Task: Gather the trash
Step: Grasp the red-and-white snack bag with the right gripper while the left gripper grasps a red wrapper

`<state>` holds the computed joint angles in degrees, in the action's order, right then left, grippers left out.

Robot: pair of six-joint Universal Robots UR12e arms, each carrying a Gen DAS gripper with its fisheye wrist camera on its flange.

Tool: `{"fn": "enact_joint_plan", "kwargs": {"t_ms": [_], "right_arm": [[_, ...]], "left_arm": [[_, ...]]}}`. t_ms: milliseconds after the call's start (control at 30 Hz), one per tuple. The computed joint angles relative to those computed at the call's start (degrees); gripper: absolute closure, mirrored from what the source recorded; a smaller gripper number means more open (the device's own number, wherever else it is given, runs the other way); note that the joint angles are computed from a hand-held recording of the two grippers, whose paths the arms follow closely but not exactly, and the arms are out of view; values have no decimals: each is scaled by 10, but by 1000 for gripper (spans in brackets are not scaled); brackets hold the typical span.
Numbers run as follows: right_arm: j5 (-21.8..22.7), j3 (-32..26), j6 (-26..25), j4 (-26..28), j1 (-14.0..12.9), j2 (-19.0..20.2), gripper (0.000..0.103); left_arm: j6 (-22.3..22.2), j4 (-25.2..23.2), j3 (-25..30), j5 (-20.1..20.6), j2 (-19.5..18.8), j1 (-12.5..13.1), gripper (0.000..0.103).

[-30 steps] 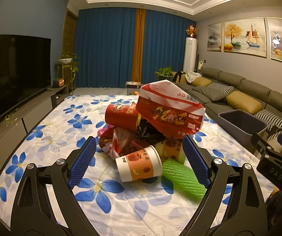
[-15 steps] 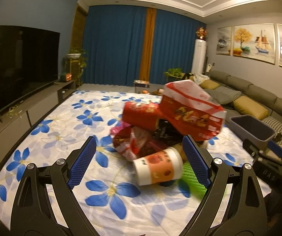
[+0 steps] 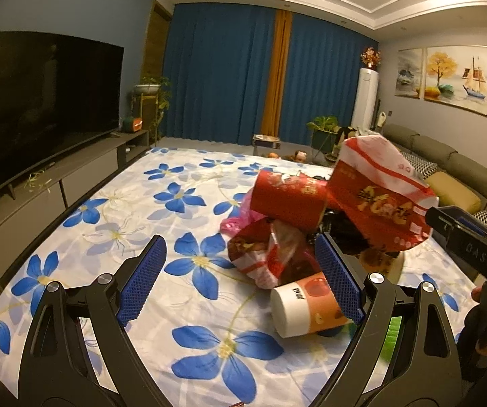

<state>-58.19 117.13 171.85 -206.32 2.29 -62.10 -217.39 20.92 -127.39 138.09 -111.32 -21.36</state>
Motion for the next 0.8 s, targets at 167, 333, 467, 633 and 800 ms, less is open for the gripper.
{"fn": "enact_joint_plan", "kwargs": {"t_ms": [167,333,467,633,800], "right_arm": [[33,-12,-12,33,0,6,46],[58,-14,-23,46,-2,8,70],[71,-13,-24,40,-2,10,87],[77,-9,-19,13,-5,10,94],[80,-4,-9,-14,-10,9,96]], "left_arm": [[6,11,-2,-15,-3,9,17],[19,18,-1,-35,-8,16,22],[17,13,0,-47,-9,20,26],[17,17,1,-68,-11,26,29],[20,10,1,-102,-10,41,40]]}}
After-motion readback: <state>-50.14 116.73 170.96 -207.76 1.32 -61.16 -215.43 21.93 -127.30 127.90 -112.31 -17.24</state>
